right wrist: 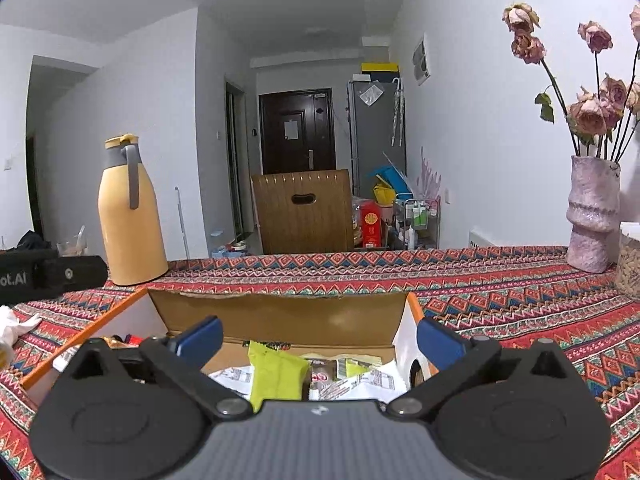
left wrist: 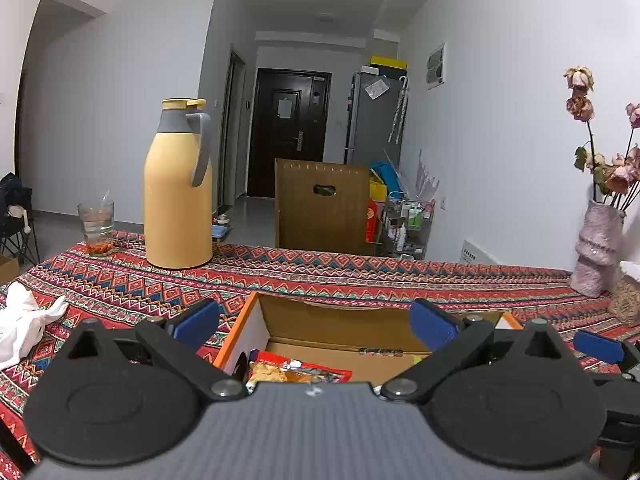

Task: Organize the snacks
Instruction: 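Withdraw both tools from the box back toward the snack pile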

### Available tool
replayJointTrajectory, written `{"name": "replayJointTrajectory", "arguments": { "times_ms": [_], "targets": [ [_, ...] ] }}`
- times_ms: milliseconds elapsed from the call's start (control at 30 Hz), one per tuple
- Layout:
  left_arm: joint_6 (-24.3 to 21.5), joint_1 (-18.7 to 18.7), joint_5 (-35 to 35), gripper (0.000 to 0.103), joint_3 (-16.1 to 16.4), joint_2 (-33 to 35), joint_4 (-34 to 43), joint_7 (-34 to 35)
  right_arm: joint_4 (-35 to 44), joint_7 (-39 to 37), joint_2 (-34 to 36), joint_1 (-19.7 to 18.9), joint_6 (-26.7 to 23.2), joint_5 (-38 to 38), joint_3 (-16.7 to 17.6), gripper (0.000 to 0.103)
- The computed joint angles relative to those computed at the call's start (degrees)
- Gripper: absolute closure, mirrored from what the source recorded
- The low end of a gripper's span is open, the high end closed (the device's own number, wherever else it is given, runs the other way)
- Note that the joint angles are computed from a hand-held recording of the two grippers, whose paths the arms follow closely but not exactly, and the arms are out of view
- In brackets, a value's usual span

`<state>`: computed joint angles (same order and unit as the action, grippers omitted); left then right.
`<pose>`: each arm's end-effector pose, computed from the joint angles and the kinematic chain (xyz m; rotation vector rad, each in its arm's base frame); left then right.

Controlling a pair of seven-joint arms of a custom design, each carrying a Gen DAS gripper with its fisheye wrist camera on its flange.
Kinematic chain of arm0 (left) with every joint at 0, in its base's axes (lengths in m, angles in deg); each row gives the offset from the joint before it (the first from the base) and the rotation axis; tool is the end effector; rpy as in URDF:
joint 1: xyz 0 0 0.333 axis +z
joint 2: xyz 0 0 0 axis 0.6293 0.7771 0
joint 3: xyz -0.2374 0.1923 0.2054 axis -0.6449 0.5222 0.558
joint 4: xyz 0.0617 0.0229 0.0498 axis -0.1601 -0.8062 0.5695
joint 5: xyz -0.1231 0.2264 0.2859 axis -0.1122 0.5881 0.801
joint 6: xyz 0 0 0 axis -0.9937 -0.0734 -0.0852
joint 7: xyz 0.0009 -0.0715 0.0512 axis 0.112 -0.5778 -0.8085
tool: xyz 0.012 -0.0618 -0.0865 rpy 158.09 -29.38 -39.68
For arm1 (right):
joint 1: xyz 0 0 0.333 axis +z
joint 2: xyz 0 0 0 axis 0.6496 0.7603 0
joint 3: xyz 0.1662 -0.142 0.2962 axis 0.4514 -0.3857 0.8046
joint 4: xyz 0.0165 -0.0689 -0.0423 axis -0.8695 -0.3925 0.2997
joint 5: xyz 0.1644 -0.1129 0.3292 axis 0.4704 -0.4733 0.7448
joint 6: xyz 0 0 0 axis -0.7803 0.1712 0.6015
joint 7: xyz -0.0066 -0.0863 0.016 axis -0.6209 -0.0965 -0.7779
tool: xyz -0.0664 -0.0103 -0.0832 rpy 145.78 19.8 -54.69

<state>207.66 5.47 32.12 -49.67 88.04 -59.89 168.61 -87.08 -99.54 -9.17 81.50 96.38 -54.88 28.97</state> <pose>0.6185 -0.3667 0.4786 -1.3051 1.6678 -1.3113 0.5721 0.4472 0.4346 -1.1994 1.6542 -1.1370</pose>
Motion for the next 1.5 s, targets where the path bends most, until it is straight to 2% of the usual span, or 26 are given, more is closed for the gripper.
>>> {"name": "replayJointTrajectory", "arguments": {
  "times_ms": [200,367,500,933,1167,1500],
  "targets": [
    [2.69,2.90,5.01,0.000,-3.26,-3.17,-5.20,-2.92,-0.94,-0.62,-1.66,0.82,-1.24,-0.84,0.64,0.000],
    [3.64,3.41,6.17,0.000,-3.62,-5.81,-9.84,-3.10,-2.35,-0.70,-2.70,1.23,-1.69,-0.11,1.82,0.000],
    [5.35,5.91,9.60,0.000,-5.66,-8.34,-15.34,-5.85,-3.57,-1.15,-3.32,1.74,-1.91,0.78,2.74,0.000],
    [6.86,10.92,16.53,0.000,-6.90,-14.87,-30.35,-12.83,-7.86,-1.89,-4.79,3.59,-2.29,5.82,5.45,0.000],
    [6.04,12.81,20.04,0.000,-7.00,-15.30,-34.55,-15.61,-9.75,-0.54,-5.02,4.27,-1.50,8.12,6.31,0.000],
    [6.84,16.55,27.38,0.000,-8.08,-13.32,-35.73,-23.25,-9.02,-2.54,-4.02,5.02,-1.99,12.36,6.20,0.000]
  ]
}}
